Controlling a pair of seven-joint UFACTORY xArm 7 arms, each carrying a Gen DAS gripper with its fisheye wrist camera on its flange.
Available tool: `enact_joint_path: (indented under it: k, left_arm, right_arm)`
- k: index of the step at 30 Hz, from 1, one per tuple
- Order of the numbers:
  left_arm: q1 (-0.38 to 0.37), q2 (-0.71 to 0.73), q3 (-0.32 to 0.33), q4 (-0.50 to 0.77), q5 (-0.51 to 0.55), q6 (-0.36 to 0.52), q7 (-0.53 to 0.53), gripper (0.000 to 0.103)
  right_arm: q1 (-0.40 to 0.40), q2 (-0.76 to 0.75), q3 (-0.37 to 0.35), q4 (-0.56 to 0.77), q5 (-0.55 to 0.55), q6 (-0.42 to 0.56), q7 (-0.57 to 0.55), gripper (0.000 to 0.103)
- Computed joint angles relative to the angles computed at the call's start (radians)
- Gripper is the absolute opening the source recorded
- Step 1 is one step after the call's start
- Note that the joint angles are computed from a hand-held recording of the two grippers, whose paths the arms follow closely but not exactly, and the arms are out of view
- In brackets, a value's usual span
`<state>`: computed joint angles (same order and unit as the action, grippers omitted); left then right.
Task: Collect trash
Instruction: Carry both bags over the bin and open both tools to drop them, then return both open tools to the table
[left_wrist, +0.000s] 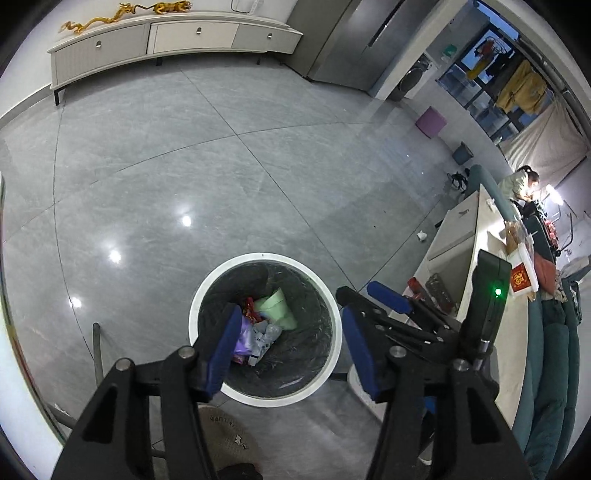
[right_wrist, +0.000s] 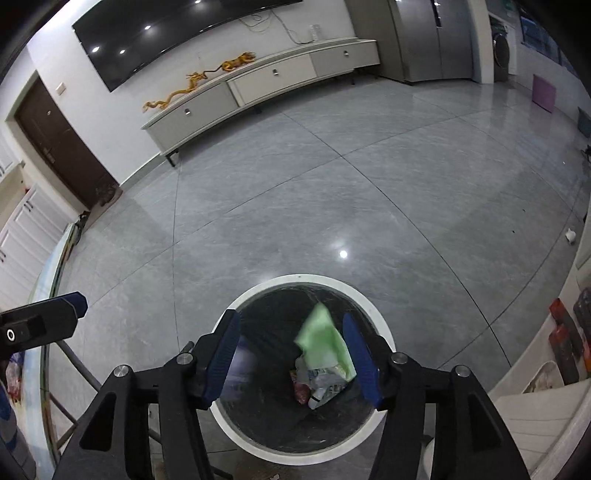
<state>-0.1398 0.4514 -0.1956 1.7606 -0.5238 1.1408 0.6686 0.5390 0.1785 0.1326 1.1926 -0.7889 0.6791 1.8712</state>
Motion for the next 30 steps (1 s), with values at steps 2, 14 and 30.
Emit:
enact_joint_path:
  k: [2,14,30]
  left_arm:
    - [0.008,-0.03,0.0,-0.037,-0.013,-0.027,0.017,0.055]
    - [0.094,-0.282,0.065,-0.227,-0.198,-0.162,0.156,0.055]
    - [0.249,-0.444,0.27,-0.235,-0.359,-0.187,0.406,0.055]
  right_arm:
    - [0.0,0.005,0.0,0.016,0.001,0.011,-0.003,0.056]
    - [0.061,-0.051,0.051,0.133,-0.126,0.208,0.054,0.063]
    - [0.343,0.191,0.024,0.775,-0.35,0.555,-0.208,0.098]
